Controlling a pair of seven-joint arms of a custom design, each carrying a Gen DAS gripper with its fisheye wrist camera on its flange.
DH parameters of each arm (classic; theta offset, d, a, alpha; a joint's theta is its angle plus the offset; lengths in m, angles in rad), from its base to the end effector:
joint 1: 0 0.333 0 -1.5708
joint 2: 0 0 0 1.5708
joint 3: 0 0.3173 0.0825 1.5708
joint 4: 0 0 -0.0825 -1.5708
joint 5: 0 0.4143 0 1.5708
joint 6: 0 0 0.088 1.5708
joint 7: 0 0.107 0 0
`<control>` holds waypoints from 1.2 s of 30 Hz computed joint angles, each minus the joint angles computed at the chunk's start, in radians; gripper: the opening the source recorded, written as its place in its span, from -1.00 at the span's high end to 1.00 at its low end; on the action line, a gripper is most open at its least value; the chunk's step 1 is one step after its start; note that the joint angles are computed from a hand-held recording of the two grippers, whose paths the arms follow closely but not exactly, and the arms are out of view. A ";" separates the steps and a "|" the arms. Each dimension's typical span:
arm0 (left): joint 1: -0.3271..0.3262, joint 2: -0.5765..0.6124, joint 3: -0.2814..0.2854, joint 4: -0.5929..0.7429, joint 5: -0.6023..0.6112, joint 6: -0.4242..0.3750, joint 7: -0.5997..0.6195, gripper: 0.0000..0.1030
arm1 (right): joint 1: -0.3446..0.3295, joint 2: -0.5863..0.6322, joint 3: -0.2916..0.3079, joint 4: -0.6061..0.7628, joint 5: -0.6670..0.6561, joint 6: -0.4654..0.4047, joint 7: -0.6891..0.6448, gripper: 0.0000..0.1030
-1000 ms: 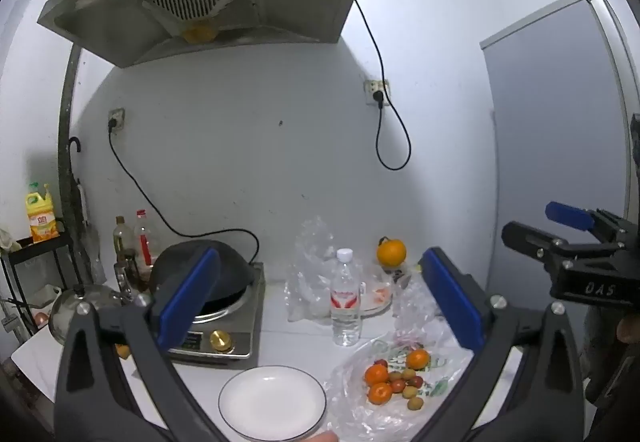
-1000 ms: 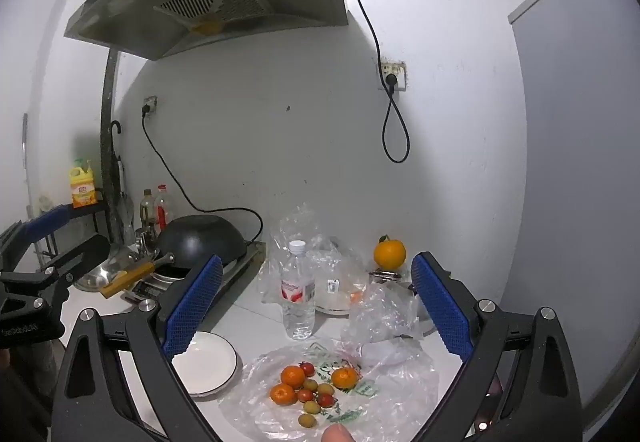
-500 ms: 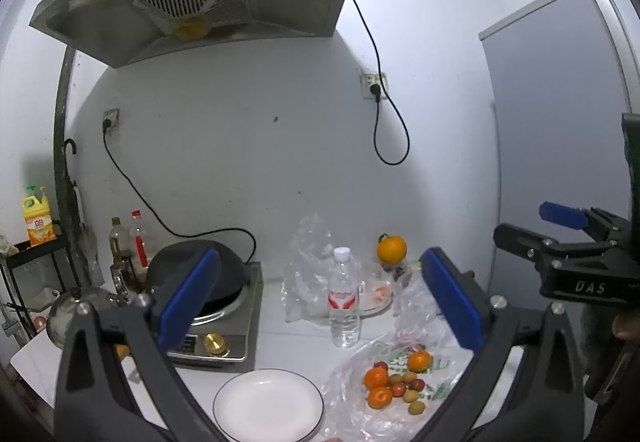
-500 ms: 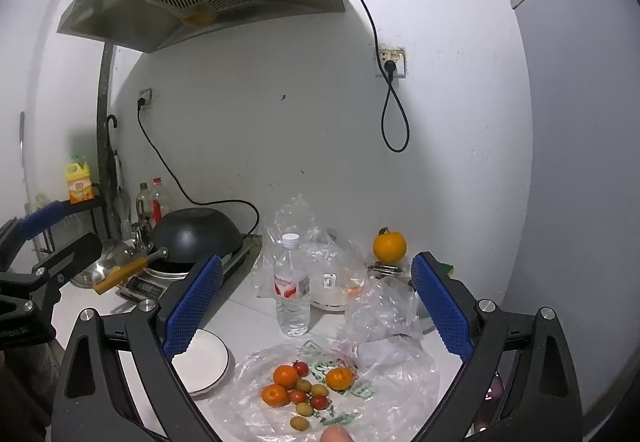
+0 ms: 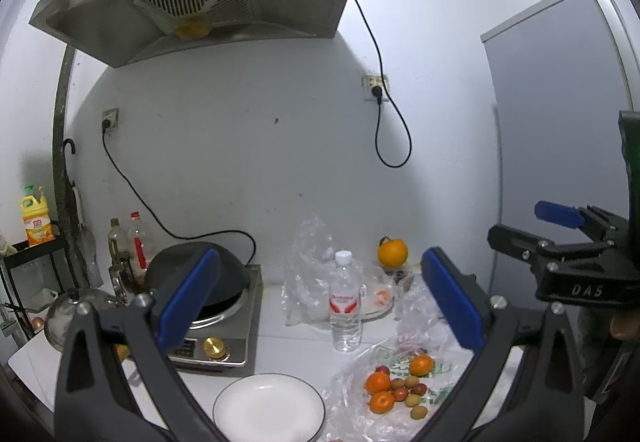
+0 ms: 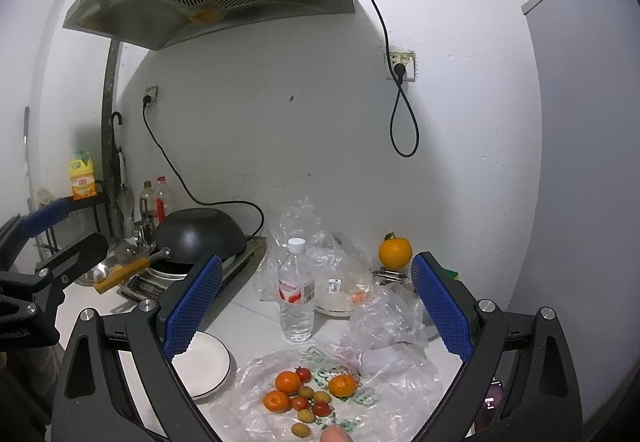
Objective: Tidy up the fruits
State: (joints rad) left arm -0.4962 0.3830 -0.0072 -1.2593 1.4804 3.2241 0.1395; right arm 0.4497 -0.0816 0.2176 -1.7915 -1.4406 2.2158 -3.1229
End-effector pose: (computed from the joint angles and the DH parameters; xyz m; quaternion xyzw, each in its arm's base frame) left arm 0.5797 -0.4276 0.6510 -0.3317 0.6494 -0.5961 0.3359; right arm 0.4970 0.3572 0.6567 -0.4710 0.6040 -0.5177 0.3813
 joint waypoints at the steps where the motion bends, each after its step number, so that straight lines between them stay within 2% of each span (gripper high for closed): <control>1: -0.004 0.002 0.005 0.004 0.014 0.002 -0.015 -0.98 | 0.000 -0.001 -0.001 -0.002 -0.001 0.000 0.002 -0.89; 4: 0.004 0.006 -0.007 0.004 -0.017 0.002 0.022 -0.98 | -0.002 -0.002 -0.001 -0.006 -0.003 0.001 0.009 -0.89; 32: -0.036 0.023 0.041 0.007 -0.148 0.009 0.134 -0.98 | 0.002 0.011 -0.006 0.005 -0.006 0.004 0.000 -0.89; 36: -0.062 0.024 0.083 0.017 -0.098 0.022 0.065 -0.98 | 0.003 0.012 -0.007 0.009 -0.005 0.004 -0.003 -0.89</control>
State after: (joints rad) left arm -0.5585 0.4069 0.0757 -1.2422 1.3819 3.2458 0.2049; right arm 0.4522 -0.0693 0.2103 -1.7829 -1.4456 2.2197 -3.1261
